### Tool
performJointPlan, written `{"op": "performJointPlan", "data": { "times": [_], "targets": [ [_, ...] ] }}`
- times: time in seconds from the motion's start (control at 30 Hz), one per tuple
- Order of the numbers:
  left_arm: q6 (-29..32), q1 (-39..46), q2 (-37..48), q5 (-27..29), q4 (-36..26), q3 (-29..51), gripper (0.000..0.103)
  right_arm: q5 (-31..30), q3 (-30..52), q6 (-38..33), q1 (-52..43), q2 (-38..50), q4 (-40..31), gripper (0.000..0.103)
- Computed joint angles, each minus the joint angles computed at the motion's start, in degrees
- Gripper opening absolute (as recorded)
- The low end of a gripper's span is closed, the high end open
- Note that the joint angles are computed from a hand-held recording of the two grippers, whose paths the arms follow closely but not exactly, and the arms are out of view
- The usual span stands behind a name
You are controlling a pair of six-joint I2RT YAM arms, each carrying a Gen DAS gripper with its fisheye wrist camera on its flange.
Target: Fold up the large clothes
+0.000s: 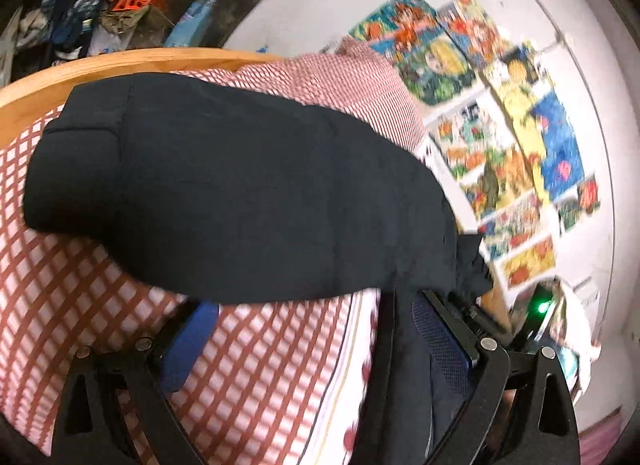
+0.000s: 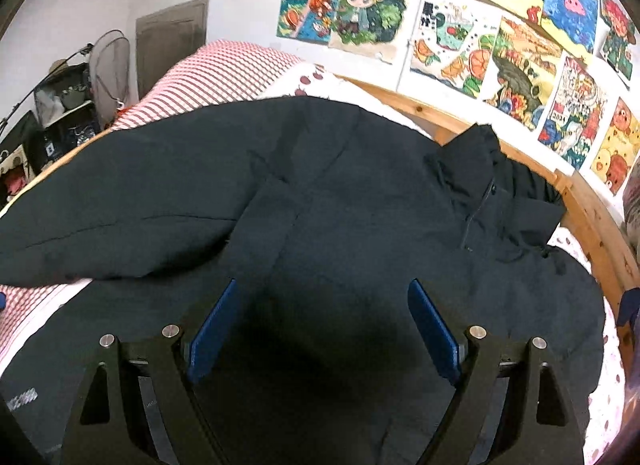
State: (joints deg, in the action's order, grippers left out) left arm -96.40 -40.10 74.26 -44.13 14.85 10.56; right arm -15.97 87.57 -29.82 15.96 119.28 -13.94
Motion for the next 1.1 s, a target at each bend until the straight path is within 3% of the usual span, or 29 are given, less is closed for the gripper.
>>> {"op": "performJointPlan", "data": {
  "times": [0.2,0.37,0.43,0.6,0.87,1.1],
  "targets": [
    [-1.56,3.60,8.75,0.45,20.16,-5.97,0.098,3.10,5.79,2.91,2.06,6.67,-1.51,0.082],
    [-0.25,4.06,12.32,0.26,23.60,-5.86,0.096,2.91,6.80,3.81,2.48,10.18,-1.15,0.083],
    [-2.12,2.90,12.47,-1.66,22.00,-5.75,0.091,2.49,6.66,4.48,2.27,10.92,-0.39,0.086],
    [-5.27,2.75,10.56,-2.20,11.78,-4.09,0.044,2.26,4.61,5.58,2.11,11.91,3.31,0.092],
    [-4.41,1.02,8.28,-5.95,6.28,-3.17,0.013,0.61,2.05,5.70,1.11,11.51,6.32,0.094],
    [-5.20,-3.70,4.49,-13.49,-13.17,3.71,0.006,-1.40,4.38,6.01,0.14,12.86,4.87,0.096]
  ]
}}
